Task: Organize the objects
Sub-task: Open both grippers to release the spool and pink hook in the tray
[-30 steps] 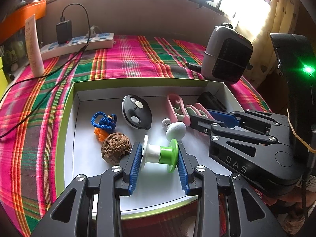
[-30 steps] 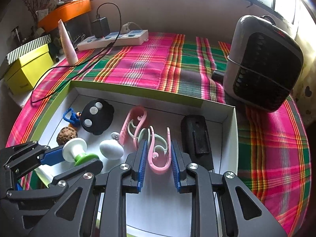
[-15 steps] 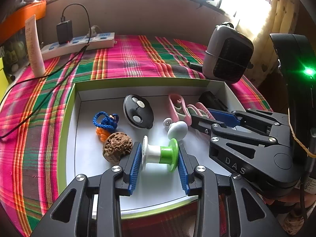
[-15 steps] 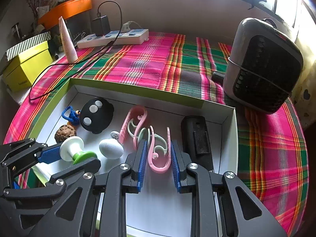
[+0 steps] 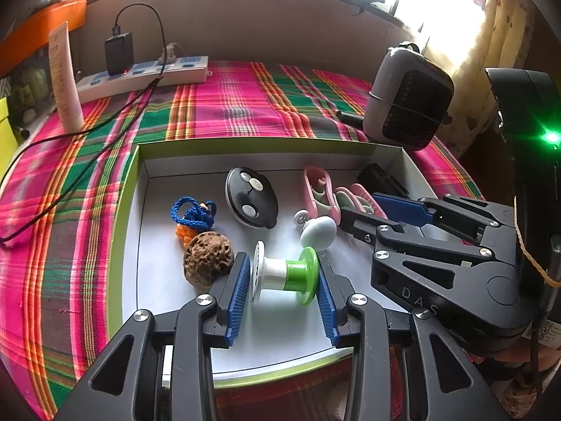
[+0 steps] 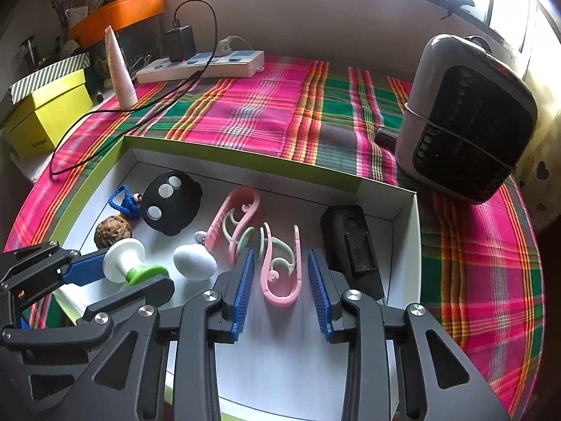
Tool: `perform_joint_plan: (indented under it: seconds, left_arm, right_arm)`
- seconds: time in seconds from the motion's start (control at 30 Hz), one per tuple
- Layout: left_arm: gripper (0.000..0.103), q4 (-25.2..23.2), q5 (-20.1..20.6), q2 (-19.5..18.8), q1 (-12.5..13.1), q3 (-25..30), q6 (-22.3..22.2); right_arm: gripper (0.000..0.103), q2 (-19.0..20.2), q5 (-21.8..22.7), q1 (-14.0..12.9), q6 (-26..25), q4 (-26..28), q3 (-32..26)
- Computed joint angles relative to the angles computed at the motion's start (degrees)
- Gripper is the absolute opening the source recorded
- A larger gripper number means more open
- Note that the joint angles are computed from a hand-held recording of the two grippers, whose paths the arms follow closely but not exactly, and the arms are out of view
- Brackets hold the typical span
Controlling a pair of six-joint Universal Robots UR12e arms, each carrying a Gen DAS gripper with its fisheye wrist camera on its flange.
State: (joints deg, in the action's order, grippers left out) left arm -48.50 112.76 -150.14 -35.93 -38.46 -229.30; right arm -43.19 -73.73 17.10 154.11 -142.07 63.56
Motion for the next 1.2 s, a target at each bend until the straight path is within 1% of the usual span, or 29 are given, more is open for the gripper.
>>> perform_joint_plan:
  seconds: [0.17,0.47,1.1,1.2]
  left_arm:
    - [0.040,0.60,-0.32,0.38,0.08,-0.73,-0.66]
    - [0.044,1.41,0.14,0.89,-0.04,-1.58,-0.88]
    - [0.046,3.14,2.42,2.13,-1.04,-3.48,-1.06]
    - [0.046,2.94,3.44,2.31,-1.33,-3.65,-1.09]
  right_arm:
    - [0.037,-0.17,-0.07,0.02,0.17,-0.20,0.25]
    - [0.037,-1.00,0.43,-0.21,0.98,-1.23,1.57]
    - [0.038,-3.80,2.42,-1.03,4.32,-5.26,6.26]
    - [0.038,-4.37,2.66,-1.14,4.73,-6.24,7.32]
